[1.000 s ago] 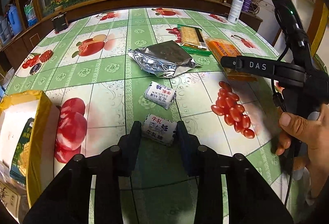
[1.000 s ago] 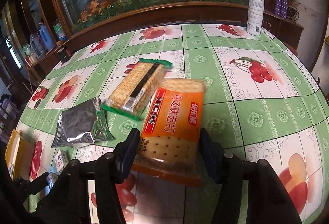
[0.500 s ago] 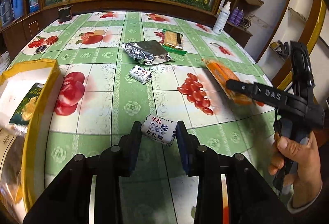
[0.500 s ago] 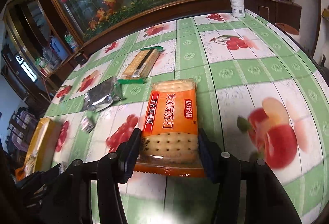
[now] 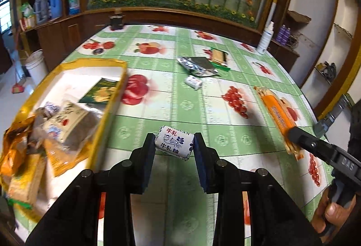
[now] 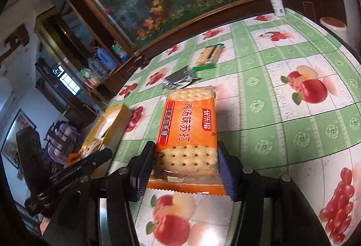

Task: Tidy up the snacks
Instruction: 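Carry the milk carton and orange cracker pack over the tray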

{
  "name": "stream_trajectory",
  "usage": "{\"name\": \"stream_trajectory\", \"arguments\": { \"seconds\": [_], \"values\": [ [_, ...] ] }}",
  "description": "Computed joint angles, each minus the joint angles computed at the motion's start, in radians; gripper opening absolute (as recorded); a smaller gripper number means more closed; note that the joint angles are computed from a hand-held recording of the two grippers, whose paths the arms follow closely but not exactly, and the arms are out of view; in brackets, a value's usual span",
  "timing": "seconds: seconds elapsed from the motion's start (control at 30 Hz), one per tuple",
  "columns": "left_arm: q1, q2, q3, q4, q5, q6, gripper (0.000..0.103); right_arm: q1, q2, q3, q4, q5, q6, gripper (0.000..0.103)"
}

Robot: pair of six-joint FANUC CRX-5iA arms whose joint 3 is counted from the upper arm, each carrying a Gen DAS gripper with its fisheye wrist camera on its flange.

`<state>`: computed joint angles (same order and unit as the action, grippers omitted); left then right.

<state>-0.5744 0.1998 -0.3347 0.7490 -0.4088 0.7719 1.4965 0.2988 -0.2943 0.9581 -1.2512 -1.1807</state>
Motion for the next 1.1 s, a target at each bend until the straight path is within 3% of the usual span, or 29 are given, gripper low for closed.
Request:
{"name": "stream_trajectory", "arguments": {
  "seconds": [0.37, 1.1],
  "values": [
    [0.035, -0.084, -0.077, -0.046, 0.09, 0.019, 0.032, -0.021, 0.06, 0.081, 0.06, 0.072, 0.073, 0.054],
    [0.146, -0.119, -0.13, -0.068, 0.149, 0.062, 0.032, -0.085, 0.164, 0.227, 0.076, 0.219, 0.243, 0.054]
  ]
}}
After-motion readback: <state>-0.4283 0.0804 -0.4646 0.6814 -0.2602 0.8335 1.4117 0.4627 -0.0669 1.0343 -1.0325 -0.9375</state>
